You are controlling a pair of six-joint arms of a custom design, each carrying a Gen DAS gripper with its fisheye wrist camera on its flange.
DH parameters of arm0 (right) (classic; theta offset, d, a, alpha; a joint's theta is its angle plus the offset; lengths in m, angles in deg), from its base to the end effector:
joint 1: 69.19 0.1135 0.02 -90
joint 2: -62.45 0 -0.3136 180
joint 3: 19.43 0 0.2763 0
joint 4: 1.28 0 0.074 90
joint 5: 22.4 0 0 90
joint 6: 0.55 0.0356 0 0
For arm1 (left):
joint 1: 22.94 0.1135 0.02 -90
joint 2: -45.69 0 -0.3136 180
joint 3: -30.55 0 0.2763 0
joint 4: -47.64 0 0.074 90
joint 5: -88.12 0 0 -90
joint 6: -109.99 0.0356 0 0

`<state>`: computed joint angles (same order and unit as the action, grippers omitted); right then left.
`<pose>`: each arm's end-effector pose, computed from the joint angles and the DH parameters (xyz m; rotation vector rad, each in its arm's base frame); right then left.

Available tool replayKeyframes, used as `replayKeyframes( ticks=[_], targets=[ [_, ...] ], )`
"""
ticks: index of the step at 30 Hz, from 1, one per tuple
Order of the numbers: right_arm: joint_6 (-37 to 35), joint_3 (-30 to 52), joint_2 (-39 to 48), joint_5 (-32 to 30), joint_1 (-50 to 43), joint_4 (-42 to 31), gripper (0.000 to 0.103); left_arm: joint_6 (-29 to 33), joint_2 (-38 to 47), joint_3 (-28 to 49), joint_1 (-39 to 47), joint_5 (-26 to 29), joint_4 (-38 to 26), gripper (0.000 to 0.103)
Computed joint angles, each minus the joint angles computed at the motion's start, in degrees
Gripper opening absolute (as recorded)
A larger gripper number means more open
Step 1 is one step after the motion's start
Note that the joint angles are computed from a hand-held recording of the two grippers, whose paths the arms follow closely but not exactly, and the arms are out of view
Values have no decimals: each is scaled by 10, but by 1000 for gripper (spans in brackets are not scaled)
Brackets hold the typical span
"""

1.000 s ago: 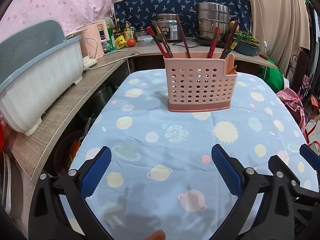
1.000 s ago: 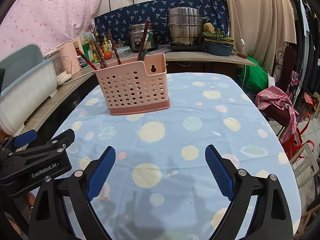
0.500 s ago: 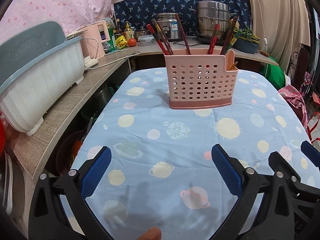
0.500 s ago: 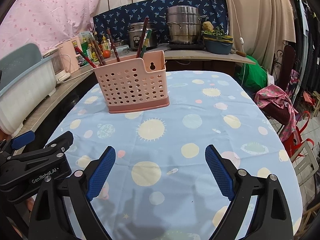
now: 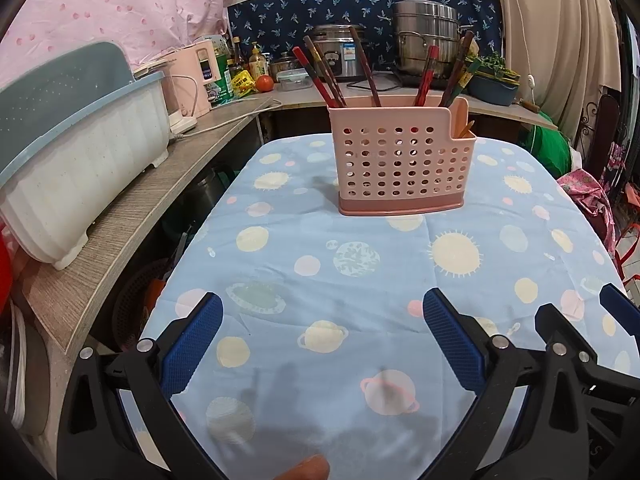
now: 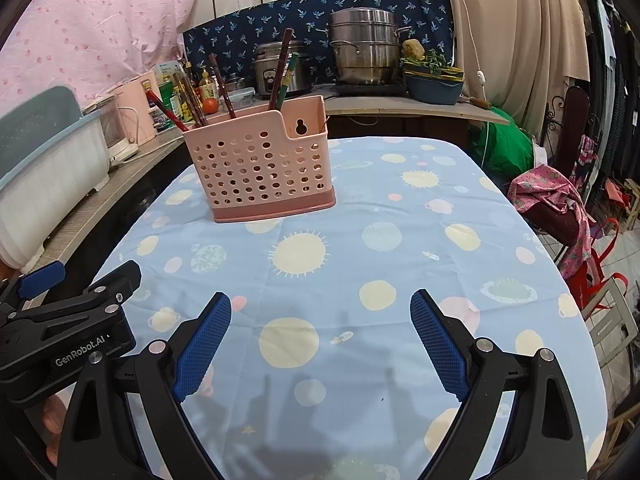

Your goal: Organize utensils

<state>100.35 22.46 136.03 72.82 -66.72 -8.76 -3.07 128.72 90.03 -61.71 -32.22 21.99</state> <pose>0.2512 0.0076 0.2000 0.2140 2.2410 0.0226 0.2480 -0.1761 0.2351 0.0836 2.2830 0.0944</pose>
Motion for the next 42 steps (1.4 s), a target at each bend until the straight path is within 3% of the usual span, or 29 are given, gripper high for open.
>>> replayKeyframes(
  ticks=[42],
  targets=[
    [6, 13, 36, 1, 2, 12, 87, 11, 20, 11, 28, 2, 9, 95]
  ],
)
